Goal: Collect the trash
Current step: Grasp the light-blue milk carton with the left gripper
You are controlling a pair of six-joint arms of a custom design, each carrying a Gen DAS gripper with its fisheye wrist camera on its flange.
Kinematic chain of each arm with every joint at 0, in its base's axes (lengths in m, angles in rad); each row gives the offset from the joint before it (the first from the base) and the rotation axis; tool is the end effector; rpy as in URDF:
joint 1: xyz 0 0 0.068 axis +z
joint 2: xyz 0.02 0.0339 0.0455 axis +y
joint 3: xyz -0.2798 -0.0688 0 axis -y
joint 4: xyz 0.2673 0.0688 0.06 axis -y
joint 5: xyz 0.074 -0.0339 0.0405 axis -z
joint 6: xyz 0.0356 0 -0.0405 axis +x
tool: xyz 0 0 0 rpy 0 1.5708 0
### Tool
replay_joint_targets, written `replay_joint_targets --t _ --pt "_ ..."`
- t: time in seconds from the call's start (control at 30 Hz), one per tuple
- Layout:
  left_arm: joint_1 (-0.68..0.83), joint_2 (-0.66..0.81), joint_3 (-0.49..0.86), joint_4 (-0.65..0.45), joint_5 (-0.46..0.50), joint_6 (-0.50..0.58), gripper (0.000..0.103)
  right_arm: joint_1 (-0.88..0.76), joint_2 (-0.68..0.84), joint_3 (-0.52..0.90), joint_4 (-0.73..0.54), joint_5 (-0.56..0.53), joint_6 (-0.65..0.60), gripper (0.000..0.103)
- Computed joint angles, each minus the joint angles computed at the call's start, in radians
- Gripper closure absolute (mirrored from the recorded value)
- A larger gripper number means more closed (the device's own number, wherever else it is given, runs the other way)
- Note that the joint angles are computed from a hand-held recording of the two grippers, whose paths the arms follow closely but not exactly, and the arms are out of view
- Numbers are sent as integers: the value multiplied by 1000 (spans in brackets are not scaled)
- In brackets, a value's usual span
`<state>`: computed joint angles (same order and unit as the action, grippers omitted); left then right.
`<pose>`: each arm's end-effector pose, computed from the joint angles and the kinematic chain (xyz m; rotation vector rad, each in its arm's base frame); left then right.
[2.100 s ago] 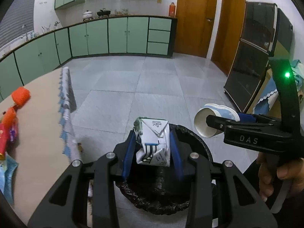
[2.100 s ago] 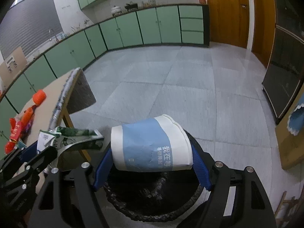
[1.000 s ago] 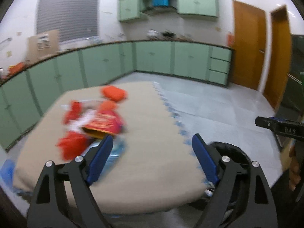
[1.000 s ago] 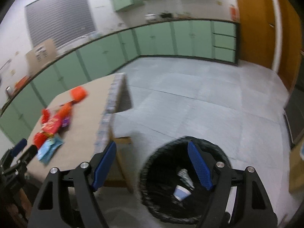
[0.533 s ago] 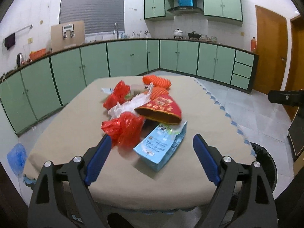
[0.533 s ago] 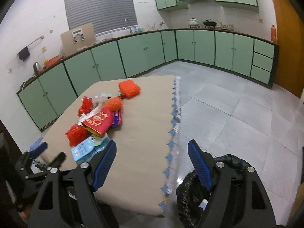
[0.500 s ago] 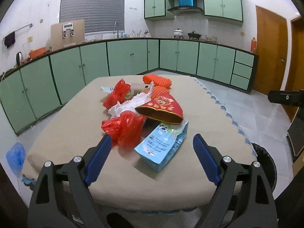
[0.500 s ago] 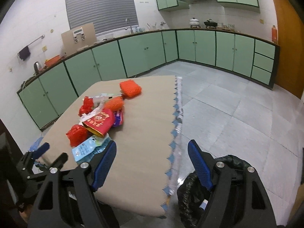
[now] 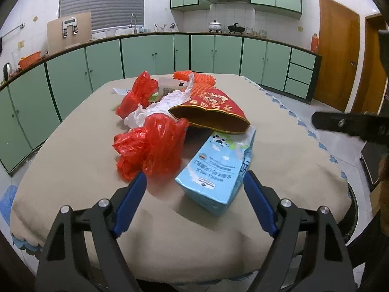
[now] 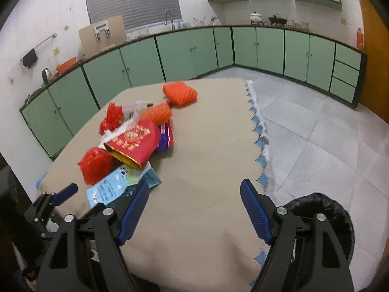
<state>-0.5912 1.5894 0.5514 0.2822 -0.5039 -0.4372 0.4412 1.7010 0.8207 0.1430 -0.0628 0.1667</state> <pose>0.2497 -0.1469 0.1213 -0.0746 2.2139 0.0260 0.3191 0.1532 0.1494 -0.3519 2.3102 0.3796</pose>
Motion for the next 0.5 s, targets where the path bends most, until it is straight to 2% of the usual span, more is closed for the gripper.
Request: replay_joint_targets --t 0.27,0.33,0.37,0.5 --pt "18 64 33 1 45 9 26 -6 72 37 14 -19 2 27" --pt "21 81 46 1 61 17 37 -7 72 31 21 -22 2 27" --pt "22 88 52 4 78 23 47 -7 72 29 23 -22 2 27" --pt "7 88 63 -3 73 31 56 -11 68 24 25 -24 2 27"
